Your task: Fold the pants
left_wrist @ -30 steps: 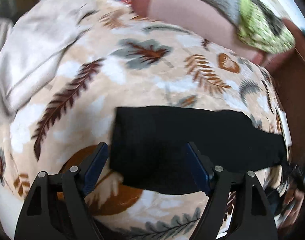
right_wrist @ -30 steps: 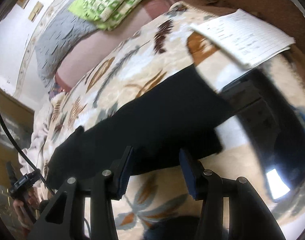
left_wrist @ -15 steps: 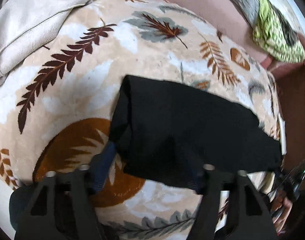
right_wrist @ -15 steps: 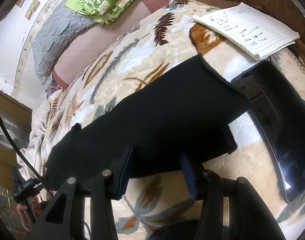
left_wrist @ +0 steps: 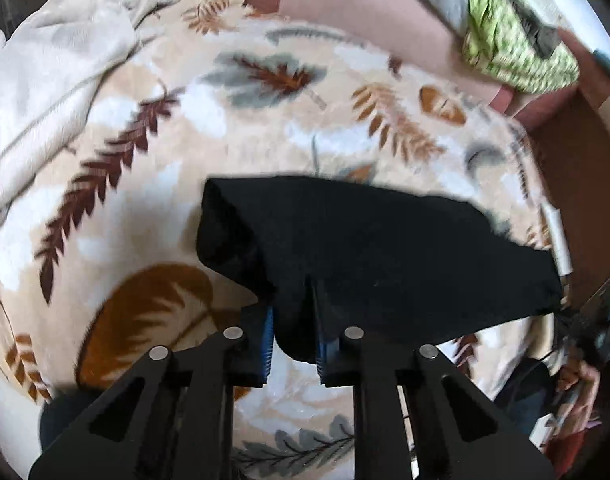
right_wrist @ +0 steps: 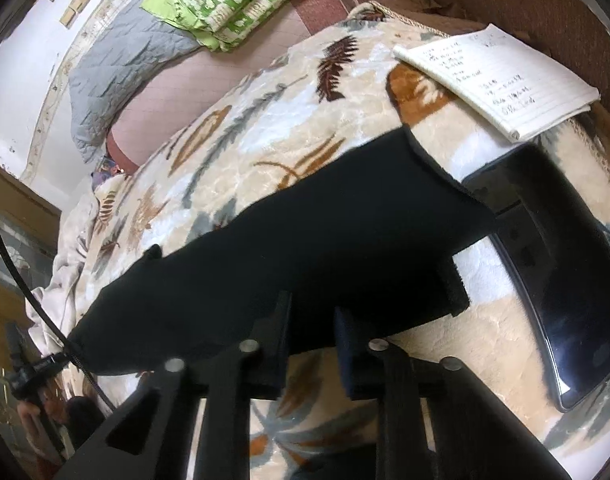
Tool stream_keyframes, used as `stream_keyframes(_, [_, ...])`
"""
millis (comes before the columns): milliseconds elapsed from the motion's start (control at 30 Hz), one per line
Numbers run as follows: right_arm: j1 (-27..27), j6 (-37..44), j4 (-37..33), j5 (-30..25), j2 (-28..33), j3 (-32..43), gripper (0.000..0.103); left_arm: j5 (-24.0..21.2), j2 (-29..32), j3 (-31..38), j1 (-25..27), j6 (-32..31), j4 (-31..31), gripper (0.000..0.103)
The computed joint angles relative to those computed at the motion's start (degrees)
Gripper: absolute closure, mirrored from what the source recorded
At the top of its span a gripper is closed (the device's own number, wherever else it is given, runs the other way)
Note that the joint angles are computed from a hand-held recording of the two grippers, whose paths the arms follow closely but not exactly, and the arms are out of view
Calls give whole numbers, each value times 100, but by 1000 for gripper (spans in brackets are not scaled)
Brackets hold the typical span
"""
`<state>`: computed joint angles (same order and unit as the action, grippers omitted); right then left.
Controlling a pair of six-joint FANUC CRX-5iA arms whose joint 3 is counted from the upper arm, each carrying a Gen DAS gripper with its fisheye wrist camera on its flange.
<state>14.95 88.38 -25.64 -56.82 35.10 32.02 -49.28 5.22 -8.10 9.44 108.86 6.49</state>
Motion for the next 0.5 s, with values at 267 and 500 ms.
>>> stream_keyframes(267, [-13,177,-139,-145,-72,-51,89,-160,-96,-186,134,-187,124,91])
stream_keyframes(500, [-304,-154,-480,-120,-48,-81,83,-187,-99,-214,214,21,-2,96])
